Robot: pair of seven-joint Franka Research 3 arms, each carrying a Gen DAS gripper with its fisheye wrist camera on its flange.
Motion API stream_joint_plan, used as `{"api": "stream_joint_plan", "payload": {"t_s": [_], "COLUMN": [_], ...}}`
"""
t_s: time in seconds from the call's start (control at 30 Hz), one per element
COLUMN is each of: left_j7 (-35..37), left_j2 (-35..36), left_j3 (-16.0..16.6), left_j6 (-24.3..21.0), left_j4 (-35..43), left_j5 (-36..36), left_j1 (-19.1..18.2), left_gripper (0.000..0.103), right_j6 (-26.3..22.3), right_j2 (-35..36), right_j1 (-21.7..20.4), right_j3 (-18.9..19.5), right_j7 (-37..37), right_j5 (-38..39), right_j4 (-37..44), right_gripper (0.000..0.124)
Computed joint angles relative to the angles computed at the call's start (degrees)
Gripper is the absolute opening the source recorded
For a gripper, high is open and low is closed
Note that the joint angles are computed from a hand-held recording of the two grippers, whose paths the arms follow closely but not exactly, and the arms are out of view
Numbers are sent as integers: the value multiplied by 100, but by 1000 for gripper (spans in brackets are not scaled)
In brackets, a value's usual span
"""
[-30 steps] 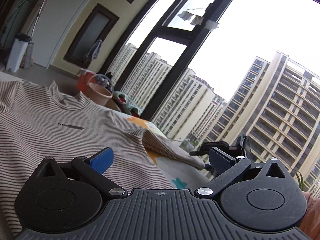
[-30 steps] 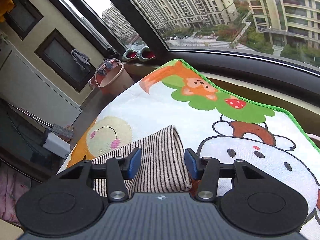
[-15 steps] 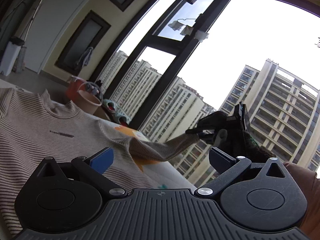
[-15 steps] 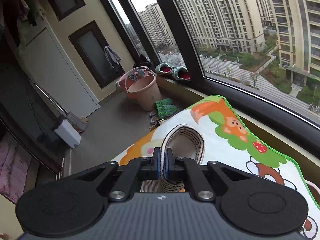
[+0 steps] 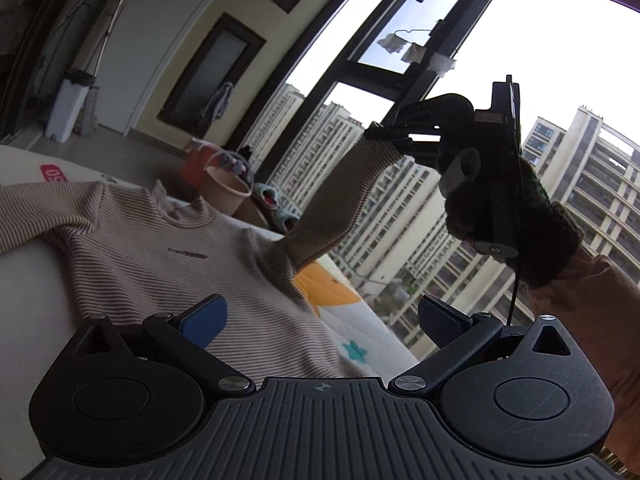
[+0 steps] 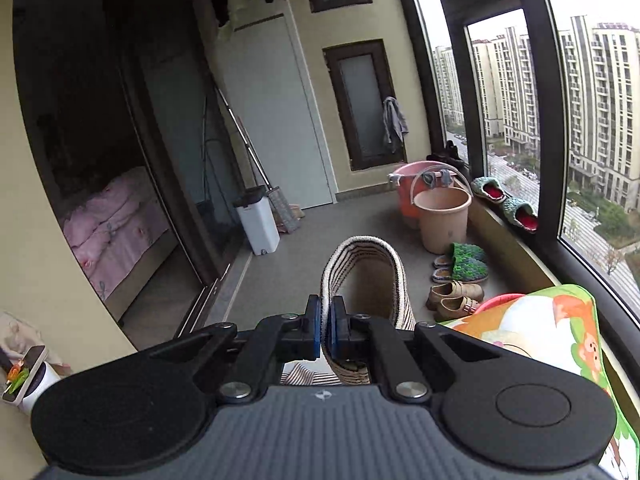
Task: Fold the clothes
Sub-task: 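Lift the grasped sleeve cuff with the right gripper and carry it across the body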
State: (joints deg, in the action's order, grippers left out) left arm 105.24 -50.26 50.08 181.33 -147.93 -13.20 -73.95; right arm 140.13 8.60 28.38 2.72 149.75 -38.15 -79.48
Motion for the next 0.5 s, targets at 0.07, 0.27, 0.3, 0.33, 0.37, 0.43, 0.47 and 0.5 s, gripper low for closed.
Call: {"api": "stream_joint_plan", "payload": {"t_s": [0.07, 0.27, 0.3, 0.33, 0.37, 0.43, 0.47, 0.5], "left_j7": [-51, -44, -39, -31, -25, 9, 44, 81], "left_j2": [-57, -98, -71, -46, -15, 37, 33, 24], "left_j3": [22, 74, 82, 93, 94, 92, 93, 94], "left_j6": [-77, -189, -213, -241, -278, -347, -371, -395], "left_j4": [-24, -31, -13, 7, 23, 51, 55, 57], "left_j5": [-46, -219, -238, -259, -284, -344, -375, -408], "left_j1": [22, 71, 68, 62, 65, 69, 64, 59], "left_gripper": [103, 103, 103, 103, 103, 103, 103, 103], "right_j6": [-224, -649, -709, -779, -846, -983, -1070, -1156], "right_j2": [315, 1268, 1427, 1584, 1731, 2020, 2184, 2360], "right_j1": [100, 527, 587, 645, 704, 804, 851, 902], "right_j3": [62, -41, -56, -72, -87, -120, -136, -156], "right_j7": [-316, -1248, -1397, -1543, -1681, -1940, -2074, -2202], "right_j5": [64, 536, 649, 760, 867, 1096, 1215, 1325], "right_j4": [486, 1856, 2079, 2303, 2510, 2923, 3167, 3434], "right_gripper": [4, 4, 4, 4, 4, 4, 4, 5]}}
